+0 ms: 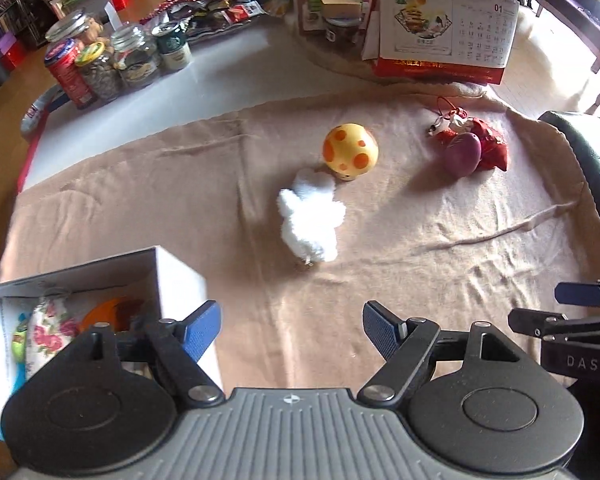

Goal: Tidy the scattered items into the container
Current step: 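Withdraw both tools and reach the left tool to the white plush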

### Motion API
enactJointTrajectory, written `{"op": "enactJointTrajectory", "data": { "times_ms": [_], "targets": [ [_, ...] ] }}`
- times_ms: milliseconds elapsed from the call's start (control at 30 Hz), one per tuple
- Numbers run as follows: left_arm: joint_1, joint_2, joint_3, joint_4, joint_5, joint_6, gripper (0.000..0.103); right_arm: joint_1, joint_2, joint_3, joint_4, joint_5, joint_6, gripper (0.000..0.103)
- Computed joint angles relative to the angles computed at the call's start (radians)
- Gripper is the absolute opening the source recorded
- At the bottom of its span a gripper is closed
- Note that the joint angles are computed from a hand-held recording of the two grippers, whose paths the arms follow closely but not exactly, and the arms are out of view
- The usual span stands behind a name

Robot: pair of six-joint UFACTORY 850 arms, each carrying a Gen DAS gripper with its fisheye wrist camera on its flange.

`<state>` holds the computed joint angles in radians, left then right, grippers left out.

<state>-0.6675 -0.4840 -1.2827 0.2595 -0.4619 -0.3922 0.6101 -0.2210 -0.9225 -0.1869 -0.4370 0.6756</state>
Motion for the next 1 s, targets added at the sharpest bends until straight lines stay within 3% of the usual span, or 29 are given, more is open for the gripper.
{"op": "enactJointTrajectory", "data": {
  "times_ms": [200,400,733,833,1000],
  "targets": [
    [-0.036,-0.138,-0.105,0.067,0.014,-0.105,0.079,-0.077,0.02,0.058,0.001,0.016,-0.01,0.059],
    [-0.02,-0.254,-0.194,0.014,0.007,-0.104,0.079,-0.135,-0.025,0.054,-0.003,0.035,-0.013,0.059],
    [0.016,-0.399,-0.314,-0.103,0.008,-0.054,0.079,-0.172,-0.163,-0.07,-0.046,0.049,-0.016,0.059],
    [0.024,-0.426,-0.346,-0.144,0.015,-0.03,0.079,-0.179,-0.199,-0.115,-0.093,0.066,0.026,0.059],
    [0.034,-0.463,-0.391,-0.155,0.008,-0.023,0.079,-0.198,-0.264,-0.187,-0.028,0.131,0.015,0.058]
  ]
}}
